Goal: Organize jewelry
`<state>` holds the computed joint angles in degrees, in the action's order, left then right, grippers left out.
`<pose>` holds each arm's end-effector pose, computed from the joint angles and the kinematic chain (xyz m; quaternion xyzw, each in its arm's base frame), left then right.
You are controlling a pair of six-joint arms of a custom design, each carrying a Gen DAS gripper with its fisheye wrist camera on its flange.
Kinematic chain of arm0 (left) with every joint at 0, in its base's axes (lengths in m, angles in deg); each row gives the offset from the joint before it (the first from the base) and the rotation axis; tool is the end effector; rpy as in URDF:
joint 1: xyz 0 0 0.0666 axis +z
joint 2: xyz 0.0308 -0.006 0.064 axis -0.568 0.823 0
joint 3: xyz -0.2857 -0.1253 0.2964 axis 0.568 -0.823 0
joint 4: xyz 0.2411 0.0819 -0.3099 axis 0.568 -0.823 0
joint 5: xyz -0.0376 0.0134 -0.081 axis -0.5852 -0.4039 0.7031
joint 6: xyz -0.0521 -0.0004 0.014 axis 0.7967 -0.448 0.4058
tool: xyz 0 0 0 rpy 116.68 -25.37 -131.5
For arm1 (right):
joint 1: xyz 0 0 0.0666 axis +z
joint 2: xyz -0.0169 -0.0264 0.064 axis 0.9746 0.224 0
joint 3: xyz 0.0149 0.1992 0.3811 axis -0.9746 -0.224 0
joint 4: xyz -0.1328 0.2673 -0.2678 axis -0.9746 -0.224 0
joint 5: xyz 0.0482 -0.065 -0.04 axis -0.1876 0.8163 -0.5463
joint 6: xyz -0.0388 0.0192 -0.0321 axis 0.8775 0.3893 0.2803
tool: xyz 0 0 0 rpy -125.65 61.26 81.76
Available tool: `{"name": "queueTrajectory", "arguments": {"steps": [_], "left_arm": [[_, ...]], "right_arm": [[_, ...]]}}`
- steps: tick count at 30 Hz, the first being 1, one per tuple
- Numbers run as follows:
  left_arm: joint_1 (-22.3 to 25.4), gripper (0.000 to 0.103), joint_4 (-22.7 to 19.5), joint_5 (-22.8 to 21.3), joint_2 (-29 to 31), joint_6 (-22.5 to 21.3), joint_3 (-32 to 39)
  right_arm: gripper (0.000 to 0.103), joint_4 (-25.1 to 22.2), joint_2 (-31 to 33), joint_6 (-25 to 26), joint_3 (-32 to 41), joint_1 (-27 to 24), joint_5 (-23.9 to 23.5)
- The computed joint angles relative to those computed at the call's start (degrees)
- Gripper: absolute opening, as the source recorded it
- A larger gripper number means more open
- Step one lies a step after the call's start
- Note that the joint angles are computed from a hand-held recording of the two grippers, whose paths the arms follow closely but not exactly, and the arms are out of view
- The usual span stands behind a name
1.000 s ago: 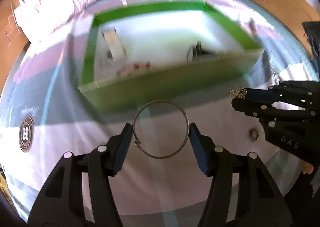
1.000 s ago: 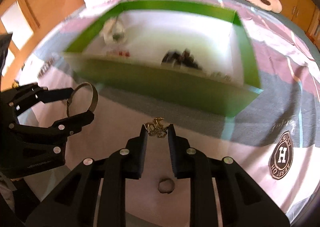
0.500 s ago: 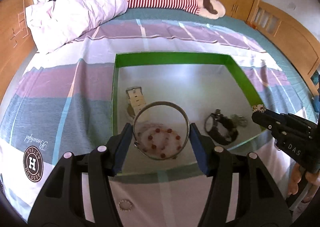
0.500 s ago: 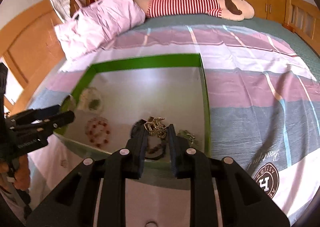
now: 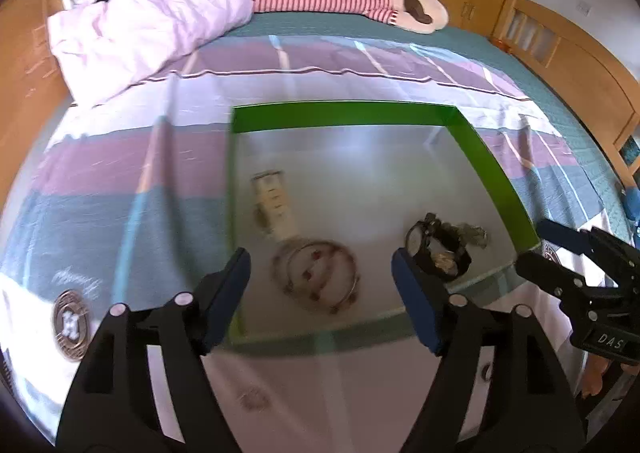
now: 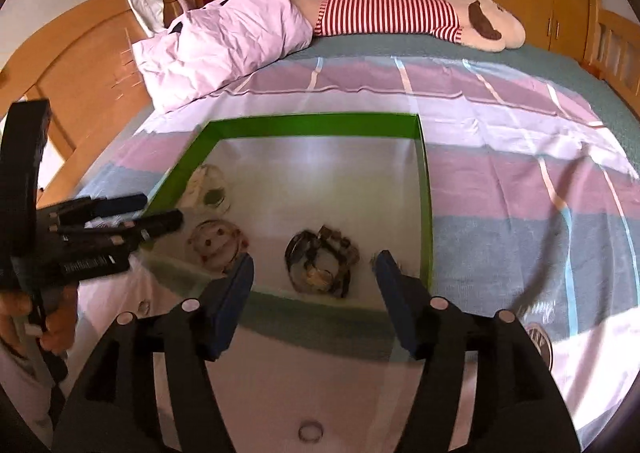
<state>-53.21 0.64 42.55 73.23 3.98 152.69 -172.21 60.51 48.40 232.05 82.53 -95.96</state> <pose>0.5992 -0.1939 0.6048 -0.0972 0.9424 -0.0184 0.3195 0.6386 0.0762 0.6168 -0.2438 0.9063 0.1833 0.2926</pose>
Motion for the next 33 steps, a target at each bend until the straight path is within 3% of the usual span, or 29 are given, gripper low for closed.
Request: {"name": "queueTrajectory", "arguments": {"steps": [2, 4, 9, 15, 17, 18, 19, 24, 28, 32, 33], "left_arm": [[-0.26, 0.076, -1.87, -1.82, -2.21, 0.37, -2.61], [-0.24, 0.076, -0.57, -2.14, -5.86, 0.55, -8.57], [0.16, 0.074, -0.61, 1.38, -11.91, 5.16, -21.51], [-2.03, 0.074, -2.43, -0.22, -9.32, 1.99, -20.26], [-2.27, 0.074, -3.13, -0.17, -8.75, 1.66, -19.99], [-2.26, 0.074, -3.57, -0.40, -8.64, 1.61, -20.12], [-2.15, 0.074, -4.07, -0.54, -8.40, 1.75, -20.11], [-1.50, 0.074, -4.71, -0.25, -7.98, 2.54, -19.93], [-1.02, 0.074, -4.64, -0.24, -8.22, 3.07, -19.95], [-0.08, 0.075, -4.34, 0.21, -8.84, 3.76, -20.50], [0.21, 0.075, -4.32, 0.47, -8.92, 4.00, -20.62]], "right_arm": [[0.064, -2.73, -1.76, 1.66, -3.19, -0.60, 1.54], [0.064, -2.98, -4.21, 3.05, -8.33, -1.02, 2.62], [0.064, -2.08, -10.02, 5.72, -21.60, -1.36, 6.34], [0.064, 1.45, -14.03, 14.30, -28.99, 1.55, 10.53], [0.063, 2.46, -14.14, 14.48, -29.81, 1.93, 11.98], [0.056, 2.24, -13.71, 14.36, -29.61, 1.94, 12.32], [0.040, 1.25, -13.01, 14.12, -28.94, 1.89, 12.37], [0.021, 0.74, -12.37, 14.32, -28.05, 1.79, 11.93], [0.020, 4.76, -13.25, 13.13, -29.38, 1.82, 10.81], [0.020, 10.03, -13.45, 8.98, -29.07, 1.45, 6.79], [0.026, 9.56, -12.90, 8.73, -28.17, 1.56, 7.34]]}}
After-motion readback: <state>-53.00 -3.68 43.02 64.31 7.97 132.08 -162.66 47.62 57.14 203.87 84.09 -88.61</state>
